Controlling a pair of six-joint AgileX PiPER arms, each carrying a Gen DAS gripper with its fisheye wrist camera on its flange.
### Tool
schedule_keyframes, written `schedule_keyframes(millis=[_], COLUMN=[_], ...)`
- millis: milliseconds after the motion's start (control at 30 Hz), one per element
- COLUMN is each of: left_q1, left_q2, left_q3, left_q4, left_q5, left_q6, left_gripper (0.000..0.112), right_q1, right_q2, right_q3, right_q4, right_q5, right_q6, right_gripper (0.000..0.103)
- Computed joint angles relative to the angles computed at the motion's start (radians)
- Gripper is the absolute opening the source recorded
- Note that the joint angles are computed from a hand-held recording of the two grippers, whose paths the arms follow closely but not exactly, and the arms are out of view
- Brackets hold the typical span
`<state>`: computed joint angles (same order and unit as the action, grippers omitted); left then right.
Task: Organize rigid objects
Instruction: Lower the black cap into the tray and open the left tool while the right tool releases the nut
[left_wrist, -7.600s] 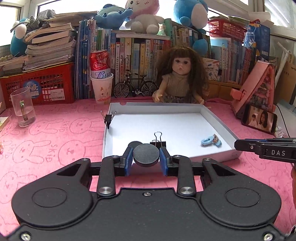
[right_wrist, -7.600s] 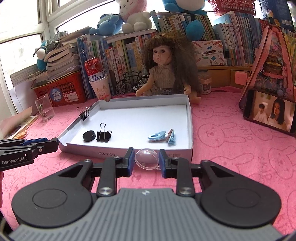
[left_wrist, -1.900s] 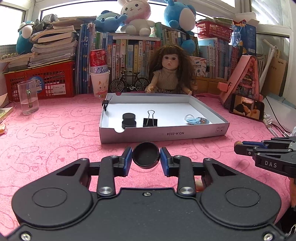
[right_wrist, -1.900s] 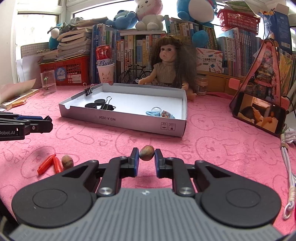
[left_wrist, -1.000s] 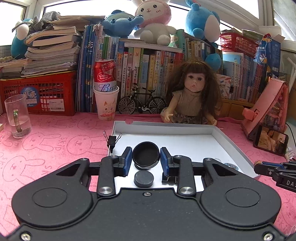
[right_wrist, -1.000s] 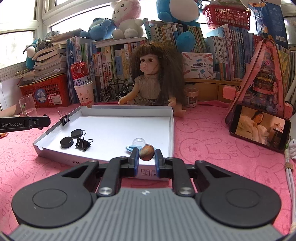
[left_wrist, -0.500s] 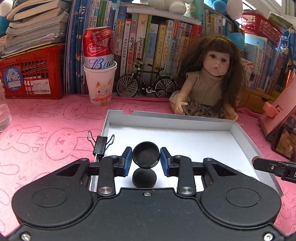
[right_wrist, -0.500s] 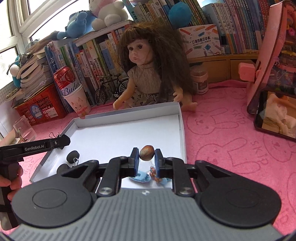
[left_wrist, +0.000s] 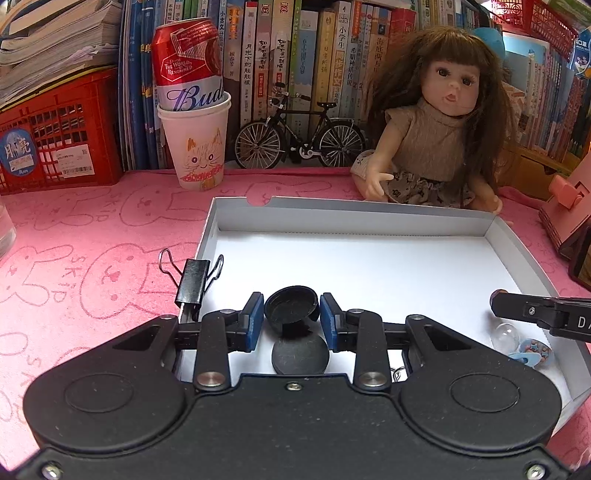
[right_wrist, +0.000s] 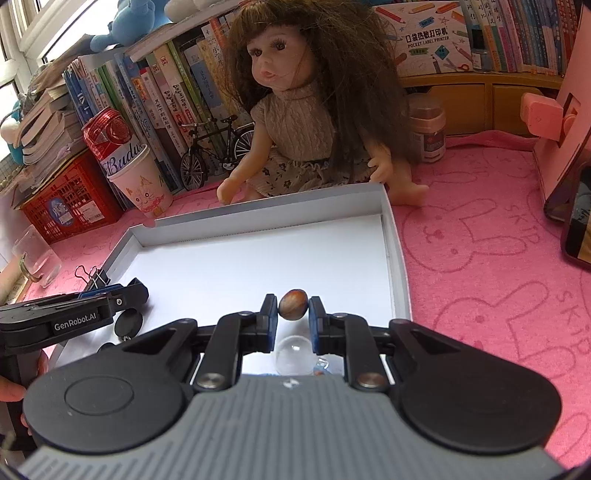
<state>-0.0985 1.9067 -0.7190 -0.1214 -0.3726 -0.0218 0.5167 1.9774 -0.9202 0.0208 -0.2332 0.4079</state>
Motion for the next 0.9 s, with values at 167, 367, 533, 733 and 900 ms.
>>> schedule_keyframes(millis=[167, 367, 533, 733, 900], left_q1=[-0.007, -0.025, -0.04, -0.039, -0.042], left_q2=[0.005, -0.03, -0.114, -0.266, -0.389], left_q3=[0.005, 0.042, 0.133, 0.322, 0.488], left_q4=[-0.03, -0.102, -0.117, 0.014, 0.107], left_q5=[-0.02, -0.044, -0.087, -0.162, -0.215], left_q6=[0.032, 0.095, 0.11, 0.003, -0.069], left_gripper=[0.031, 0.045, 0.054, 0.063, 0.066], right_q1=[0.003, -0.007, 0.015, 0.083, 0.154], right_q2=[0.012, 0.002, -0.065, -0.169, -0.25], right_q3=[-0.009, 0.03, 0.114, 0.248, 0.364], right_q4=[0.022, -0.082, -0.001, 0.165, 0.246], right_q5=[0.002, -0.06, -0.114, -0.177, -0.236], right_q6=[-0.024, 0.094, 0.014, -0.167, -0.23], right_gripper=[0.022, 0.046, 0.06, 0.066, 0.07])
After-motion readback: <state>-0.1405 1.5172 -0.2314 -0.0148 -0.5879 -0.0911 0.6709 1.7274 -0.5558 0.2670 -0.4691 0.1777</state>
